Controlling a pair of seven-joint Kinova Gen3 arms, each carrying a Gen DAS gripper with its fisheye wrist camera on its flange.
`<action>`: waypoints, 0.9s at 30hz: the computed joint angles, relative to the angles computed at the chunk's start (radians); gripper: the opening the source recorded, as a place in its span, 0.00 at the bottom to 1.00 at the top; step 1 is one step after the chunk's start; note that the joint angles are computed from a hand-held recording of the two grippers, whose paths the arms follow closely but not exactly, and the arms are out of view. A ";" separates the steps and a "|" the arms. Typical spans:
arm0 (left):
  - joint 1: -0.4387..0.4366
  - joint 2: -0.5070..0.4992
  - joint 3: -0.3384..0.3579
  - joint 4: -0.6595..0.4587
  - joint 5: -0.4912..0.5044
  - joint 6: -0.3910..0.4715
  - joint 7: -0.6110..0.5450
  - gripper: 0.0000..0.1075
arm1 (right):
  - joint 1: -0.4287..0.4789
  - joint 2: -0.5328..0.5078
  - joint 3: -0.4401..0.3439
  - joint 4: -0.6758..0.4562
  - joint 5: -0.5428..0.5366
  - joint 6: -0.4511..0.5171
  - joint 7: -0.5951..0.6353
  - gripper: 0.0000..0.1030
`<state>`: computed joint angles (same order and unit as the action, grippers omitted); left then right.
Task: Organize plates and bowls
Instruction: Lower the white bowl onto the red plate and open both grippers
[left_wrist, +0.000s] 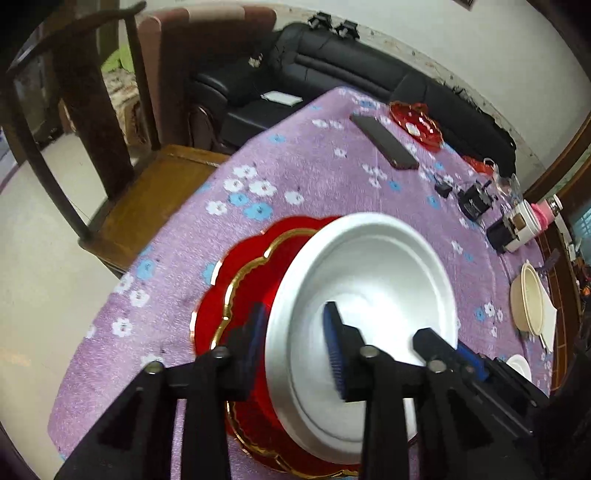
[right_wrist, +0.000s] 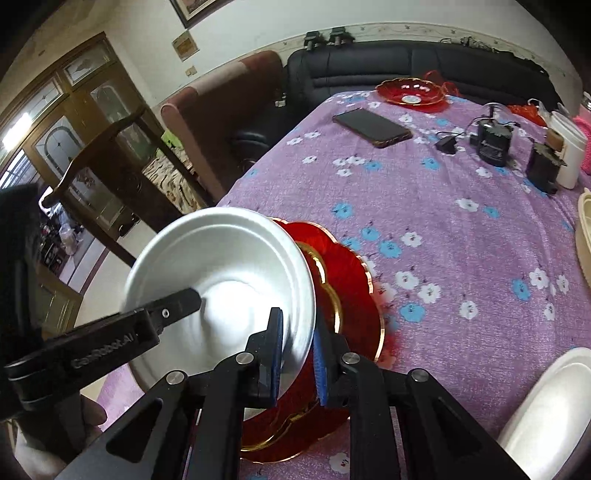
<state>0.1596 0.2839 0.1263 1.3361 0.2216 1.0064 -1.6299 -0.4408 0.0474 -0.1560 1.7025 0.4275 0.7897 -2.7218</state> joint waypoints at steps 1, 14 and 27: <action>0.001 -0.016 -0.002 0.016 -0.003 -0.020 0.001 0.38 | -0.002 0.003 -0.002 -0.002 0.007 0.002 0.004 0.18; 0.054 -0.252 -0.011 0.256 -0.186 -0.307 0.094 0.68 | -0.031 -0.041 -0.033 0.033 0.111 -0.015 -0.067 0.42; 0.073 -0.400 0.064 0.406 -0.373 -0.430 0.210 0.75 | 0.007 -0.187 -0.141 0.157 0.191 0.001 -0.246 0.49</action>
